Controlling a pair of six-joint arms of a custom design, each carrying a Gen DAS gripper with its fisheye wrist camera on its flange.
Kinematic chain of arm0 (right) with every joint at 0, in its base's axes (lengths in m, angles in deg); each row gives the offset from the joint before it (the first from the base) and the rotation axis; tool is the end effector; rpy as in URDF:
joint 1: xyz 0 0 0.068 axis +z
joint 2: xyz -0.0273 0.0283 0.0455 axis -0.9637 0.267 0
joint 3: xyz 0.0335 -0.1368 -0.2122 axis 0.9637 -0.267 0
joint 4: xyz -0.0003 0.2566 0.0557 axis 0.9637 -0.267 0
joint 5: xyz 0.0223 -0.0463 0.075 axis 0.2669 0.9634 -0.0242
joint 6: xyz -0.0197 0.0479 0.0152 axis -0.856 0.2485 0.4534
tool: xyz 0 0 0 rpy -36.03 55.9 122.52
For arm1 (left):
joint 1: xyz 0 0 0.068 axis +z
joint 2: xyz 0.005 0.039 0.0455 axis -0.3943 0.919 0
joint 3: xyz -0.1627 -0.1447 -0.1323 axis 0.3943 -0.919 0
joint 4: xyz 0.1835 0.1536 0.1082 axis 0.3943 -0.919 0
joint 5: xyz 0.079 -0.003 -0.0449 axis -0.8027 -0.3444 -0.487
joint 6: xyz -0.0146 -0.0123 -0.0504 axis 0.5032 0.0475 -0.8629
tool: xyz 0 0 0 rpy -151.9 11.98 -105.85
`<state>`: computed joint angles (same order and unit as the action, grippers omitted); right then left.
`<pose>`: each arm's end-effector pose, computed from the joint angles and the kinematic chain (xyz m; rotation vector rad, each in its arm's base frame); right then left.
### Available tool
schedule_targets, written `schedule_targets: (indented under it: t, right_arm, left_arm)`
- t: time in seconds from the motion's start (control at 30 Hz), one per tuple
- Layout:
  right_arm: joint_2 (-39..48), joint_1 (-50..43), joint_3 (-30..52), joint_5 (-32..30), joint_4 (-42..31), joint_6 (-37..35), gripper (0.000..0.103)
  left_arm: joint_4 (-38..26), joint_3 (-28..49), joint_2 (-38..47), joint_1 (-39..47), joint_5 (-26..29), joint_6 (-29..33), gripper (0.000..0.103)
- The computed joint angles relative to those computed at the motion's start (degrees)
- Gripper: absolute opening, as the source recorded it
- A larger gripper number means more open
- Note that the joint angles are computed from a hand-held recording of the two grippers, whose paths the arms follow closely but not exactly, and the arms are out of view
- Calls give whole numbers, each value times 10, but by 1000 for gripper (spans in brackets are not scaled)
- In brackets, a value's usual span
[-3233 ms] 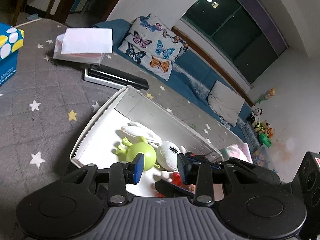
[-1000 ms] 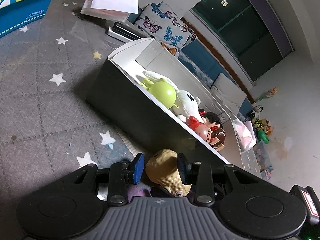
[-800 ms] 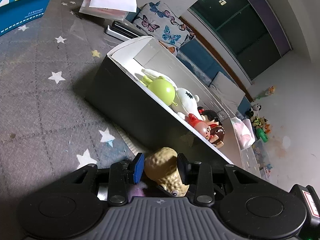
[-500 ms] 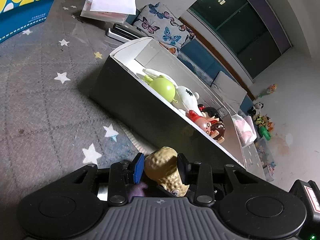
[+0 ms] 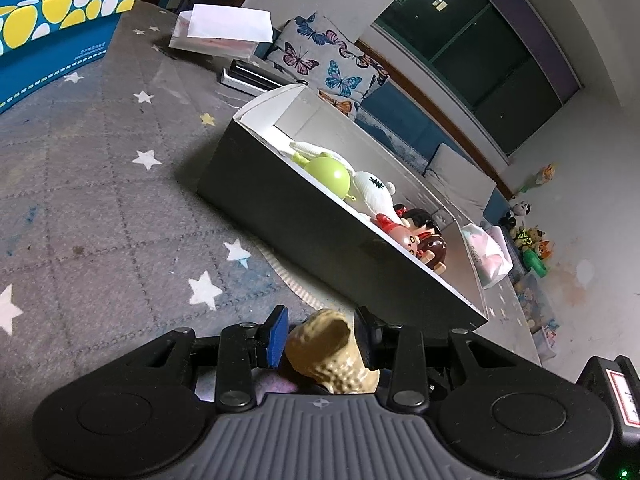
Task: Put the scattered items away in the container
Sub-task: 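Lift the peanut toy with both grippers and carry it into the box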
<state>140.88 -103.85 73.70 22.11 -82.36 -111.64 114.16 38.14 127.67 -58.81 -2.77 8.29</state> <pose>0.1663 -0.0667 0.0611 -0.5328 2.2517 0.3248 0.1927 -0.1427 0.0649 -0.0663 2.3383 -0.8400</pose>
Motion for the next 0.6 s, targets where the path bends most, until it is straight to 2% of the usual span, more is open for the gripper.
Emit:
schedule_targets:
  t: [0.37, 0.6]
  right_arm:
    - [-16, -6, -6, -5, -7, -3, 43]
    - [-24, -11, -5, -11, -19, -7, 42]
  left_arm:
    - [30, -8, 21, 1, 11, -5, 35]
    - [26, -14, 9, 0, 8, -5, 35]
